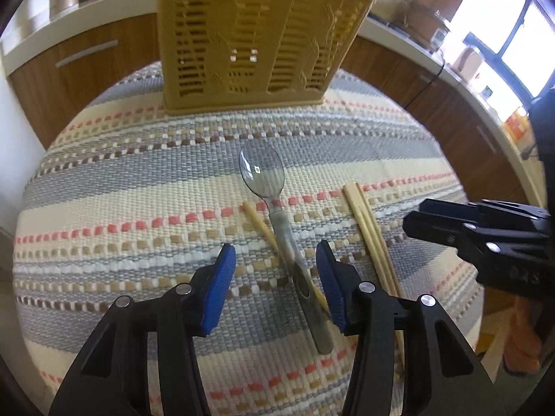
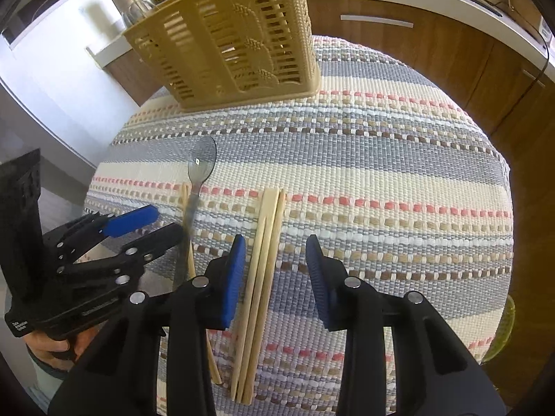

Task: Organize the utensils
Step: 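Grasp another clear spoon with the left gripper while the right gripper grasps a chopstick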

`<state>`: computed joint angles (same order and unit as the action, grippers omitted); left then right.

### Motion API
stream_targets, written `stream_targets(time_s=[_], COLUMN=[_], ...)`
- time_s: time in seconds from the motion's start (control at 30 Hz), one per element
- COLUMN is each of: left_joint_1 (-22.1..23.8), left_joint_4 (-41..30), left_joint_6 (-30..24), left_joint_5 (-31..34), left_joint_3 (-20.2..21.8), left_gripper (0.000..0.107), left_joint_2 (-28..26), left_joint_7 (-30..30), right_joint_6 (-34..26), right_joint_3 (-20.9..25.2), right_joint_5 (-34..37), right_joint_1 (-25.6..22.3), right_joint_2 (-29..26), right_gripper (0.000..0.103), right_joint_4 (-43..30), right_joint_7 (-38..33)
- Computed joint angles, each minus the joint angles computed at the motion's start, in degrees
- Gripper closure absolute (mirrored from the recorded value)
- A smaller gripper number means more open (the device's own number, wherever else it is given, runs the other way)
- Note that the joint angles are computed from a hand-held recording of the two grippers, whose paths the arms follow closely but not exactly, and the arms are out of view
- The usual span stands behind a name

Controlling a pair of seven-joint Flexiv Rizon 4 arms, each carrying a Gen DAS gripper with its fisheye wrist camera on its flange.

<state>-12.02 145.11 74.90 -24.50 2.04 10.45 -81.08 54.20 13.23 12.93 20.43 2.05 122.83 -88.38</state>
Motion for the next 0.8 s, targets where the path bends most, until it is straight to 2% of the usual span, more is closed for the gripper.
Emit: stream_targets(time_s=[0.1,0.17,0.23,0.27,0.3,0.4,0.53,0.7,0.8], left_joint_1=[3.5,4.1,3.2,2.5,2.4,0.1,1.3,7.2,10.2], left_joint_4=[-2.4,-3.3,-3.2,-2.7,-2.9,-0.4,1.6,3.8,3.9], left_joint_6=[-2.2,-3.8,-4.0,-3.1,-3.0,-0.1,-1.4,-6.5,-8.0], left_joint_5=[9.4,13.7,13.7,12.9,13.0,7.4,7.6,15.1,18.8], left_joint_3=[-2.6,-3.1,-2.9,-2.6,-2.6,-0.4,0.9,0.9,-0.2], left_gripper=[0.073,0.095,0.1,0.105,0.105,0.106,0.106,0.106,0.105], left_joint_2=[-1.4,-1.3,-0.8,-0.6,-0.6,1.0,5.1,11.7,12.3], left_joint_7=[-6.5,-7.9,-8.3,-8.1,-8.7,-5.7,-5.9,-10.0,-12.7], right_joint_6=[-1.2,-2.3,-3.7,-3.7,-3.5,-2.9,-2.3,-1.5,-0.6], right_joint_3=[-0.1,-0.2,-0.2,-0.1,0.0,0.2,0.7,1.4,1.5], right_joint_5=[-1.8,-1.8,0.0,-0.1,-0.3,-0.7,-1.1,-2.2,-4.9], right_joint_1=[0.1,0.0,-0.2,-0.2,-0.3,-0.4,-0.4,0.3,0.9], right_joint_2=[-1.4,-2.3,-3.1,-3.6,-4.0,-4.9,-5.6,-4.9,-4.4], right_gripper=[0.07,0.076,0.082,0.085,0.085,0.091,0.092,0.091,0.091], right_joint_4=[-0.6,-1.4,-2.5,-2.7,-2.7,-2.8,-2.7,-1.3,-0.1], right_joint_7=[1.3,0.9,-0.6,-0.5,-0.3,0.7,1.2,2.8,5.2])
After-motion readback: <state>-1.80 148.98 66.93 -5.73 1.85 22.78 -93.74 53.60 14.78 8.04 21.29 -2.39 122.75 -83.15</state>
